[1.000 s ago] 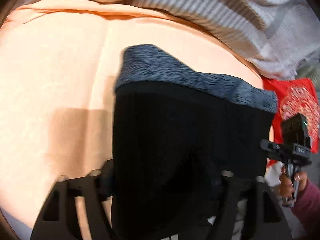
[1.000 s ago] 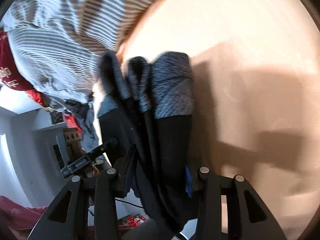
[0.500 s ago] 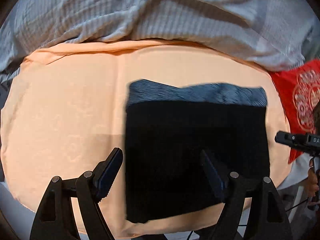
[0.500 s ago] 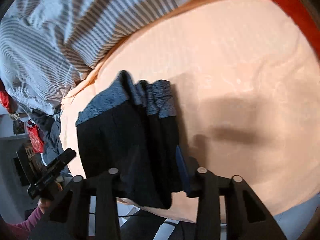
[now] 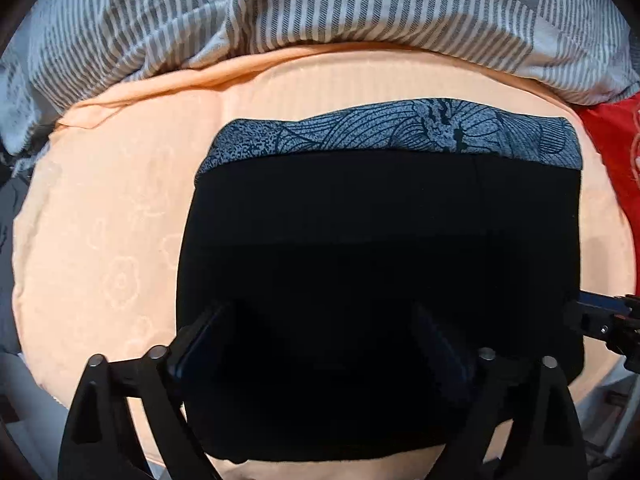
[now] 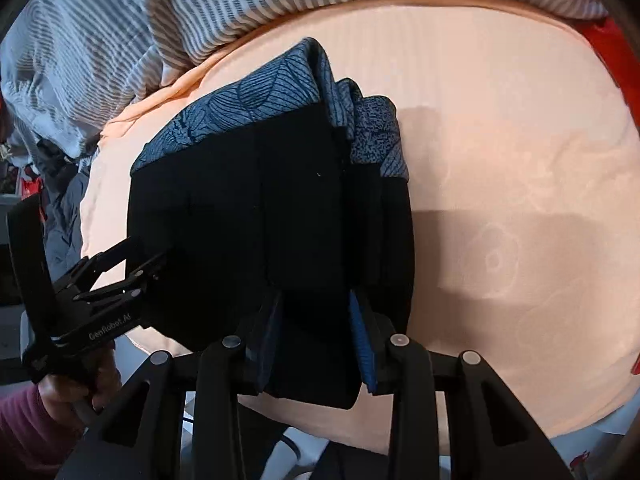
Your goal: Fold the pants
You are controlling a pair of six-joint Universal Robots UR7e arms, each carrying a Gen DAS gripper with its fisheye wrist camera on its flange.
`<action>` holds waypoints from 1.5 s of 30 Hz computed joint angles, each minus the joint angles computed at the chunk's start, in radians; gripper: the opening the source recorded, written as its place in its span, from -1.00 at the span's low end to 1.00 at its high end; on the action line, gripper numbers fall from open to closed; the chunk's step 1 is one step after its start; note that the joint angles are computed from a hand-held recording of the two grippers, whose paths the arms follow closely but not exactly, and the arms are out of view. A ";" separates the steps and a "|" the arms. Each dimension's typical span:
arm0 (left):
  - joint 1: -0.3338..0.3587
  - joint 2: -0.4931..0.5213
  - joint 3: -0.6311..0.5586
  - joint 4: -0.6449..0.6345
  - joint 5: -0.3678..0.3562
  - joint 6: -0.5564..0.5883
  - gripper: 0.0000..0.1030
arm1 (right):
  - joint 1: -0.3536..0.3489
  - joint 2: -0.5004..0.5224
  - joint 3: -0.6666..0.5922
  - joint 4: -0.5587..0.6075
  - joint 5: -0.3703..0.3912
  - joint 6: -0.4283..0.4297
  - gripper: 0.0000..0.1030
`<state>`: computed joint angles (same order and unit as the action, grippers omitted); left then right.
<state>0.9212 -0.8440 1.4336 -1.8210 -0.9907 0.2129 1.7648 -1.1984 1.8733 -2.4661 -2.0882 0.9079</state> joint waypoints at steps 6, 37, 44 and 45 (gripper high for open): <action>0.001 0.011 0.003 -0.009 0.020 -0.034 0.99 | -0.005 -0.005 0.005 0.005 0.006 -0.061 -0.28; -0.035 -0.066 -0.226 0.413 0.071 -0.029 0.99 | 0.266 0.119 -0.360 0.689 -0.232 0.578 0.99; -0.046 -0.069 -0.268 0.469 0.044 -0.035 0.99 | 0.281 0.143 -0.432 0.787 -0.186 0.629 0.99; -0.047 -0.070 -0.271 0.477 0.041 -0.041 0.99 | 0.283 0.143 -0.438 0.805 -0.183 0.646 0.99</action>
